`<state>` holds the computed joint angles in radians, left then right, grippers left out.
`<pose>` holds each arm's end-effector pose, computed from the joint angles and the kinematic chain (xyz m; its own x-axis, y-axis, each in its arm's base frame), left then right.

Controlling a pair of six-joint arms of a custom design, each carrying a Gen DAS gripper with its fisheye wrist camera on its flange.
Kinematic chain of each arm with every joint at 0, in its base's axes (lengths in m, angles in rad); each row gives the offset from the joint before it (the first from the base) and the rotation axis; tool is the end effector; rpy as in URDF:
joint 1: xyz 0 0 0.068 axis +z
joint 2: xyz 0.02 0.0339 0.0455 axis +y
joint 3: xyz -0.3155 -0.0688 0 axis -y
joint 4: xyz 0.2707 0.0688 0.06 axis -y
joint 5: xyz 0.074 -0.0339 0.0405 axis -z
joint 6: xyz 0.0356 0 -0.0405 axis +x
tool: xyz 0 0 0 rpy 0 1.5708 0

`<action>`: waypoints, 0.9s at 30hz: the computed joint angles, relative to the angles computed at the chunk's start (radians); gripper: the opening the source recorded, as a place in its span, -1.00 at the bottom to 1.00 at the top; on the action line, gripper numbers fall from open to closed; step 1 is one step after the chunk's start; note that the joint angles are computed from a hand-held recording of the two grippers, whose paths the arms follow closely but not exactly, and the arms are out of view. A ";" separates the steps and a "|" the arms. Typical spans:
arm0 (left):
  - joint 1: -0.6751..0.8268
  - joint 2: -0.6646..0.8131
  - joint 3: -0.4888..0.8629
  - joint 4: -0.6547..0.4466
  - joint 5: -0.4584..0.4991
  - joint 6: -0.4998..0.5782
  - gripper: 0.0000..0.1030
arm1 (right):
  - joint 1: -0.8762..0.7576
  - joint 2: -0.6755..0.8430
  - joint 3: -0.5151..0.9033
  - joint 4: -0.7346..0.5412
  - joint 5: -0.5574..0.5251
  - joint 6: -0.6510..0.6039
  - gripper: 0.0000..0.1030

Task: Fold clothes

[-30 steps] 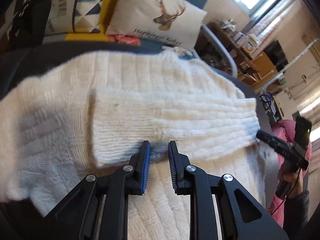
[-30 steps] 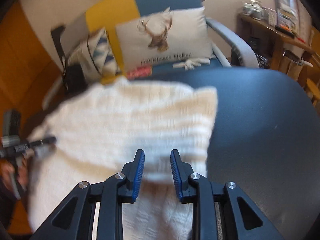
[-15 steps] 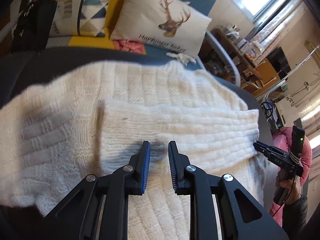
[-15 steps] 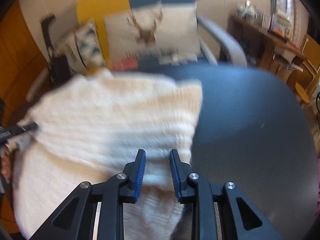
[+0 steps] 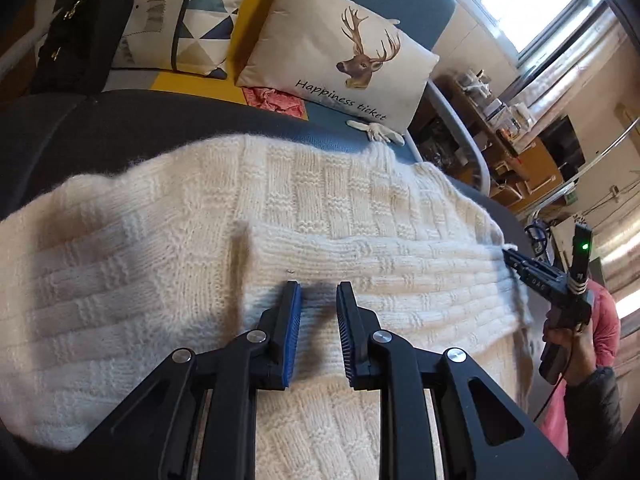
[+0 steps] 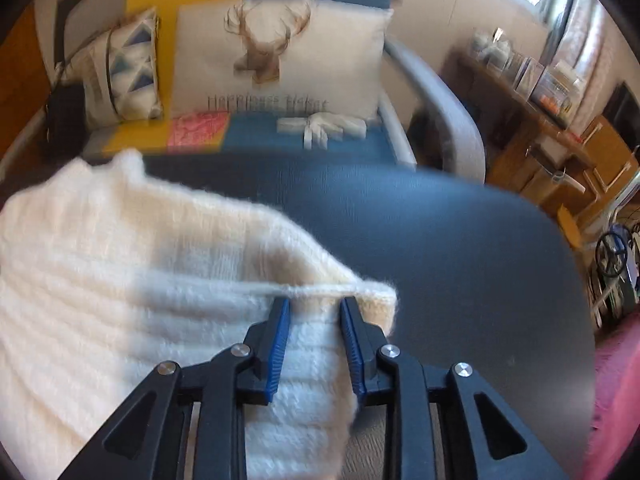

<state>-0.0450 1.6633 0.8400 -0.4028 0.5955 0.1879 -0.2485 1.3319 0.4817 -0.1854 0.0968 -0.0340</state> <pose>0.3109 -0.0340 0.1725 -0.8814 0.1945 -0.4306 0.3982 0.7962 -0.4555 0.2171 -0.0586 0.1621 -0.8432 0.1791 -0.5069 0.2641 0.9593 -0.1004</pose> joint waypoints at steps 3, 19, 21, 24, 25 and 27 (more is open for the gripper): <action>0.072 -0.055 -0.012 -0.020 0.138 0.002 -0.61 | 0.015 -0.074 0.010 -0.059 -0.004 0.023 -0.49; 0.182 -0.082 -0.048 -0.117 0.179 0.124 -0.60 | 0.598 0.007 0.045 -0.022 0.059 0.300 -0.49; 0.196 -0.097 -0.053 -0.130 0.197 0.141 -0.52 | 0.641 -0.076 0.027 -0.018 0.051 0.323 -0.49; 0.167 -0.036 -0.048 -0.095 0.143 0.094 -0.51 | 0.734 -0.053 0.030 0.006 0.098 0.354 -0.49; 0.160 -0.010 -0.045 -0.083 0.132 0.078 -0.51 | 0.739 -0.014 0.036 0.019 0.093 0.366 -0.49; 0.179 -0.009 -0.036 -0.108 0.161 0.064 -0.51 | 0.752 0.060 0.034 0.056 0.089 0.408 -0.48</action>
<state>0.1343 1.6540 0.8042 -0.5107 0.7566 0.2519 0.5032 1.3919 0.5153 -0.1295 0.1860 0.3738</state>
